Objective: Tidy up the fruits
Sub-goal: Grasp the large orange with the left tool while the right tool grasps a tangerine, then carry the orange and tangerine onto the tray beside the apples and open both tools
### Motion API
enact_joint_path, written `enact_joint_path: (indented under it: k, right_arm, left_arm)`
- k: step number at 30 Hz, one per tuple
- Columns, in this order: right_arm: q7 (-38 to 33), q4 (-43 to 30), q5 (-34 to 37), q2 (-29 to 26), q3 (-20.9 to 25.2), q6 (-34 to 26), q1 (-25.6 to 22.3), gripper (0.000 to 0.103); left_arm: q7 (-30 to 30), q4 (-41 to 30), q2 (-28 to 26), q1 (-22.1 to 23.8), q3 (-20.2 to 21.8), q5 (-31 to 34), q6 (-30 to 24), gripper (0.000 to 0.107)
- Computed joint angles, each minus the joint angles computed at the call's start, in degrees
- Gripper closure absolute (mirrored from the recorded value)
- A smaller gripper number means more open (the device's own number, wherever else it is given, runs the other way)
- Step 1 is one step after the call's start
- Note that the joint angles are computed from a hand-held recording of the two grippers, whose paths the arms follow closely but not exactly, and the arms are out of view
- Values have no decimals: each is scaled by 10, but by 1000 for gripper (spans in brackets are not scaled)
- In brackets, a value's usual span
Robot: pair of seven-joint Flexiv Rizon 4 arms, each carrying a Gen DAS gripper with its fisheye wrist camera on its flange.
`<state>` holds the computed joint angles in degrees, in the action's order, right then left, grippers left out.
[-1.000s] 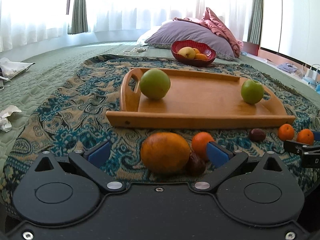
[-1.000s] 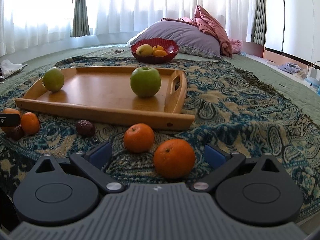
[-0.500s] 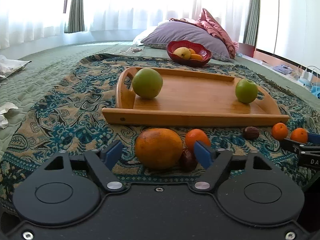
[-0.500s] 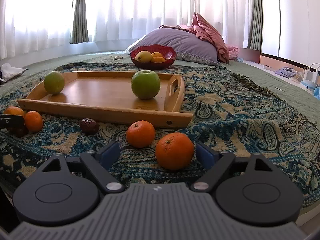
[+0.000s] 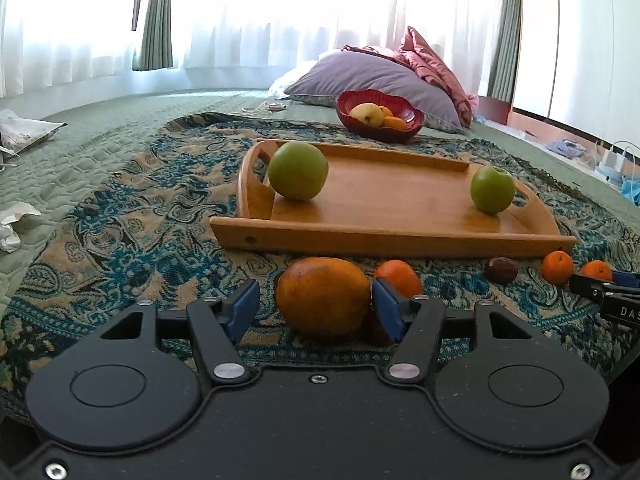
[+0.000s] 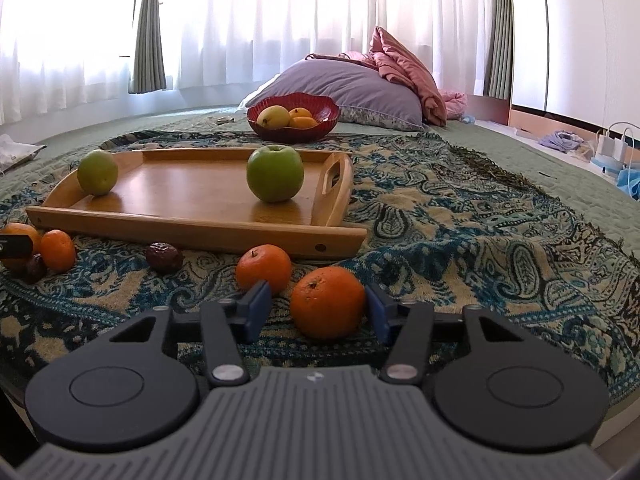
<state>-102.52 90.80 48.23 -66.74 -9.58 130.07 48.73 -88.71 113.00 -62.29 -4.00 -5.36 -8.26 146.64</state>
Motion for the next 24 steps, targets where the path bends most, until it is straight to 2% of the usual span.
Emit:
enact_joint_path:
  k: [4, 6, 7, 16, 24]
  right_arm:
    - [-4, -2, 3, -1, -3, -2, 1, 49]
    - [-12, -6, 15, -1, -11, -9, 7, 59]
    - [-20, -10, 27, -1, -20, -15, 14, 59]
    - [-31, -16, 36, 3, -20, -9, 14, 60]
    - [-76, -36, 47, 14, 4, 13, -2, 60]
  left_arm:
    - [9, -14, 1, 3, -1, 1, -24, 48]
    - [-2, -17, 6, 23, -14, 25, -47, 55]
    - [-7, -18, 7, 30, -18, 36, -54, 57]
    - [5, -11, 25, 24, -4, 41, -61, 58]
    - [1, -9, 44, 27, -2, 34, -50, 58]
